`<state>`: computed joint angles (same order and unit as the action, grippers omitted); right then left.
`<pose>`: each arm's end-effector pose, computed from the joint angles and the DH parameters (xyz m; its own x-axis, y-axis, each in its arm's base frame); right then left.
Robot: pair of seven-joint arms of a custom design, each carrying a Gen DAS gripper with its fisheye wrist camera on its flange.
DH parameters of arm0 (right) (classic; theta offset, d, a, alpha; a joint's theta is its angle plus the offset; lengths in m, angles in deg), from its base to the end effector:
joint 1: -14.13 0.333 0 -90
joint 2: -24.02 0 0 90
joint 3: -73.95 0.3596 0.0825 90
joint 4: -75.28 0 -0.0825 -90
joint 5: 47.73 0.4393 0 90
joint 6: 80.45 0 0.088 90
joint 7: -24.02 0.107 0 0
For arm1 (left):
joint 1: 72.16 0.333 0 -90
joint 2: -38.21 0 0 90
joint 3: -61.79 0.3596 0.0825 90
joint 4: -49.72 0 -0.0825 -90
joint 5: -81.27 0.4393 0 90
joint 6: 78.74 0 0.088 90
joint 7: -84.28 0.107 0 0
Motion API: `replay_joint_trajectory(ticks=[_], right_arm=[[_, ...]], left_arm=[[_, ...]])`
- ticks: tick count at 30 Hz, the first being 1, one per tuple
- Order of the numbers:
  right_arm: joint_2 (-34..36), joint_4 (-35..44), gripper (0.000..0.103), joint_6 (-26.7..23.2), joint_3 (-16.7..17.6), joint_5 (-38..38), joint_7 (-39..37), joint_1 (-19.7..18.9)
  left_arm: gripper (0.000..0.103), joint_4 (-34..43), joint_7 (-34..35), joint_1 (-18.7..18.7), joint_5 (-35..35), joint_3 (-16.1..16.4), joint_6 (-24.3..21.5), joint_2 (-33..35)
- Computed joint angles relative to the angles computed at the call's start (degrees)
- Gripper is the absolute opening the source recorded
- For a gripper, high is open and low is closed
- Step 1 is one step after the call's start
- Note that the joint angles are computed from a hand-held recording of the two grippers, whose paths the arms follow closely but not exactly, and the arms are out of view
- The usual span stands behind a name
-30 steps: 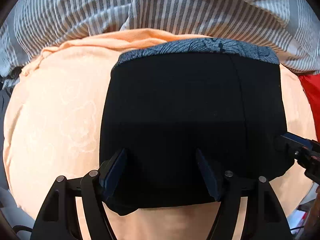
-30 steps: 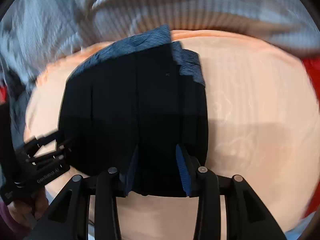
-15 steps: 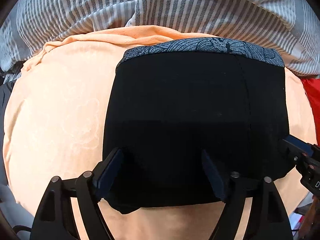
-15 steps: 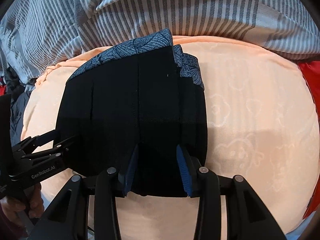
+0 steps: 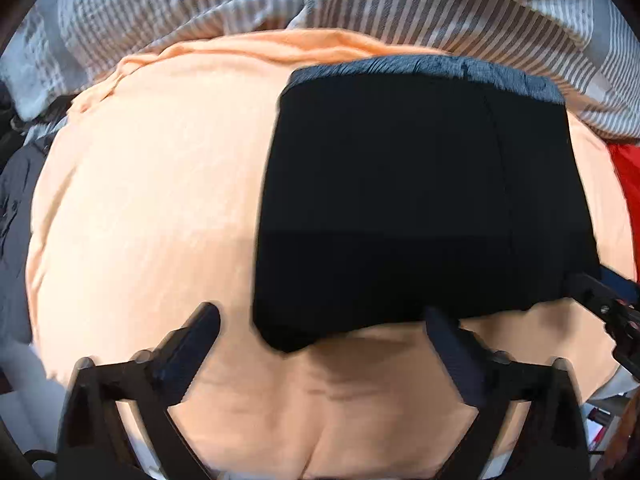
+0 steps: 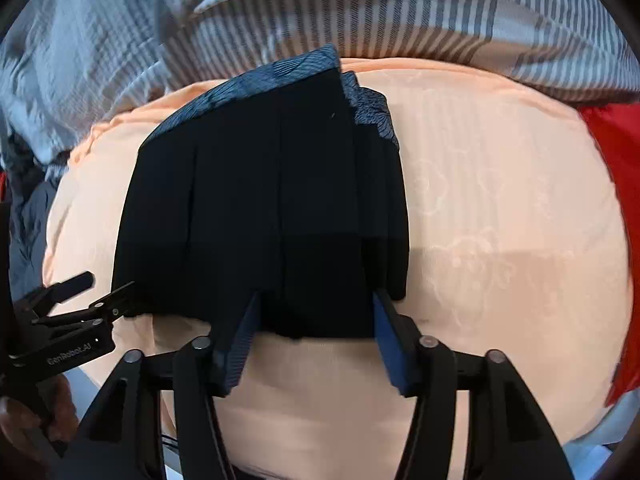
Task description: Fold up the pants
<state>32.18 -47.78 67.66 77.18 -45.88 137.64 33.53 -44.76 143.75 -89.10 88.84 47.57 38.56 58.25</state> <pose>0.5845 0.2423 0.3731 -0.0246 -0.9890 -0.1458 -0.9655 0.0613 -0.2529 0.6356 -0.3531 0.4393 -0.0511 -0.9987 -0.0012 -0.9962 0.0511 -0.0699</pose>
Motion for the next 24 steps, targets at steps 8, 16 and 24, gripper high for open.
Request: replay_joint_trajectory(ticks=[8, 16, 24], right_arm=[[-4.81, -1.9, 0.082, -4.46, 1.84, 1.41, -1.08, 0.9], [-4.26, 0.04, 0.083, -10.78, 2.89, 6.89, -3.92, 1.55], [-3.84, 2.16, 0.083, -13.47, 2.59, 7.94, -2.59, 1.6]], left_arm=[[0.103, -4.85, -0.44, 0.93, -2.52, -0.15, -5.76, -5.39], [0.103, -7.04, -0.73, 0.84, -2.21, -0.13, -8.89, -9.05], [0.103, -6.14, -0.84, 1.13, -2.82, -0.01, -11.35, -9.69]])
